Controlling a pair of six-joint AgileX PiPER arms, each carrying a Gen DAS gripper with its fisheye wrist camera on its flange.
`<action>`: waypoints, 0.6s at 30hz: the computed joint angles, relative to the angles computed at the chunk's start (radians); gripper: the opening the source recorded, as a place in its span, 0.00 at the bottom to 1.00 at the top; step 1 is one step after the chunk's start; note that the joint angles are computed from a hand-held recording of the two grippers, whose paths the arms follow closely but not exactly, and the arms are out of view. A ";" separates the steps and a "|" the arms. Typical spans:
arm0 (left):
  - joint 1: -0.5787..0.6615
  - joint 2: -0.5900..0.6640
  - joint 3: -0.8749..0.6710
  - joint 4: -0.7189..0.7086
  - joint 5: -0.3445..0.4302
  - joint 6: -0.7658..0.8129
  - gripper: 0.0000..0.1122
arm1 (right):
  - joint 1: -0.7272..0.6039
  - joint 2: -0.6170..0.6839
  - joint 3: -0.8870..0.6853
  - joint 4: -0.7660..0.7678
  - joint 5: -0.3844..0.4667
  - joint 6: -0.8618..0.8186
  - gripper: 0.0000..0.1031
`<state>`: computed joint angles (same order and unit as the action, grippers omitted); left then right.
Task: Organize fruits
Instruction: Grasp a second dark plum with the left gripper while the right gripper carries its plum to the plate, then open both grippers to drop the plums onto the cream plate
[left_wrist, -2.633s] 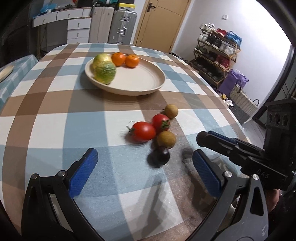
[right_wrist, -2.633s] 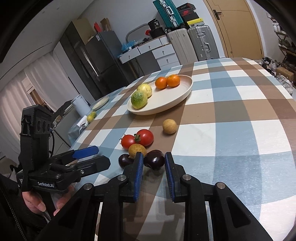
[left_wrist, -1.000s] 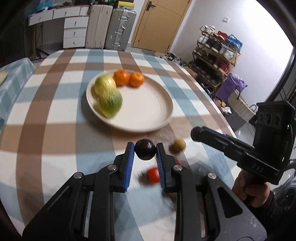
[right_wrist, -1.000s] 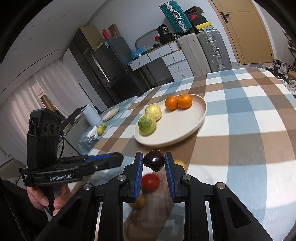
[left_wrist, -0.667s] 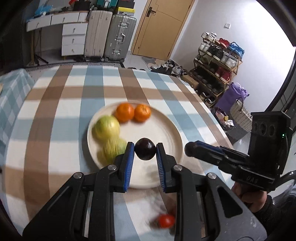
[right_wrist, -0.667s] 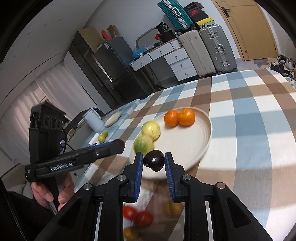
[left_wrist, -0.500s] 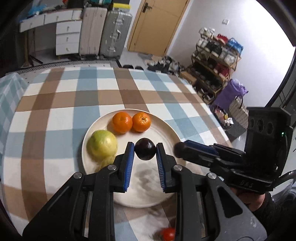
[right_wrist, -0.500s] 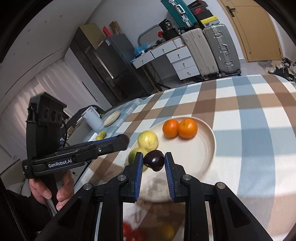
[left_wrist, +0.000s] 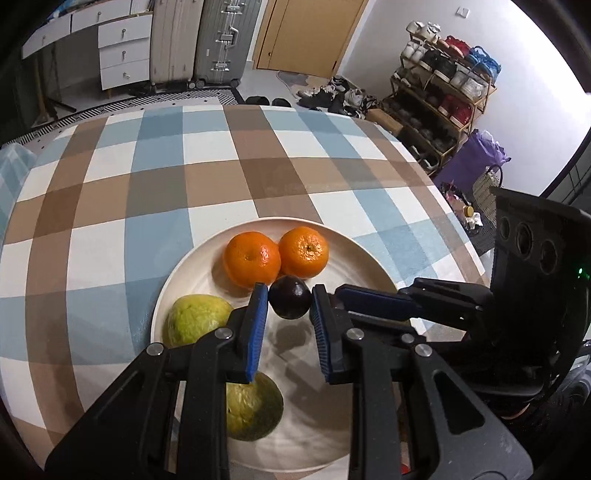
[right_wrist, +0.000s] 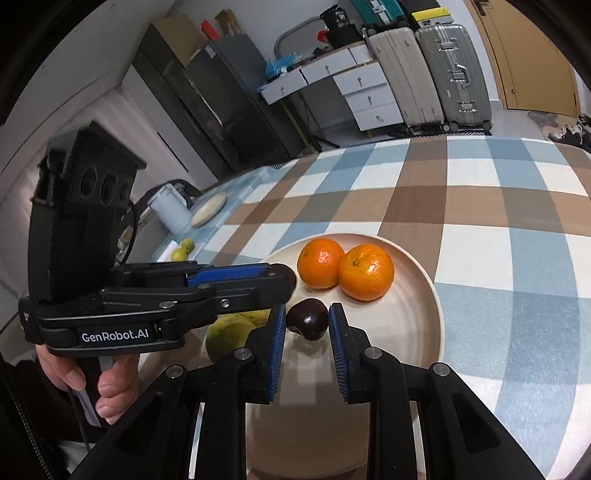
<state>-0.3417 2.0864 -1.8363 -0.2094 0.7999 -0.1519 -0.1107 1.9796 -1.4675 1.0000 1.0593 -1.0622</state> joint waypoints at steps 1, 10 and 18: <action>0.003 0.006 -0.007 -0.011 0.008 0.002 0.19 | 0.005 0.009 -0.010 -0.010 0.001 0.009 0.24; 0.004 0.030 -0.041 0.038 0.025 -0.033 0.19 | 0.028 0.045 -0.045 -0.038 -0.019 0.046 0.25; -0.002 -0.130 0.126 0.048 -0.075 -0.040 0.38 | -0.029 -0.014 0.023 0.051 -0.002 -0.001 0.65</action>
<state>-0.3438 1.9566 -1.7106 -0.1616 0.7248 -0.1921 -0.1400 1.9653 -1.4445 1.0505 1.0572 -1.0629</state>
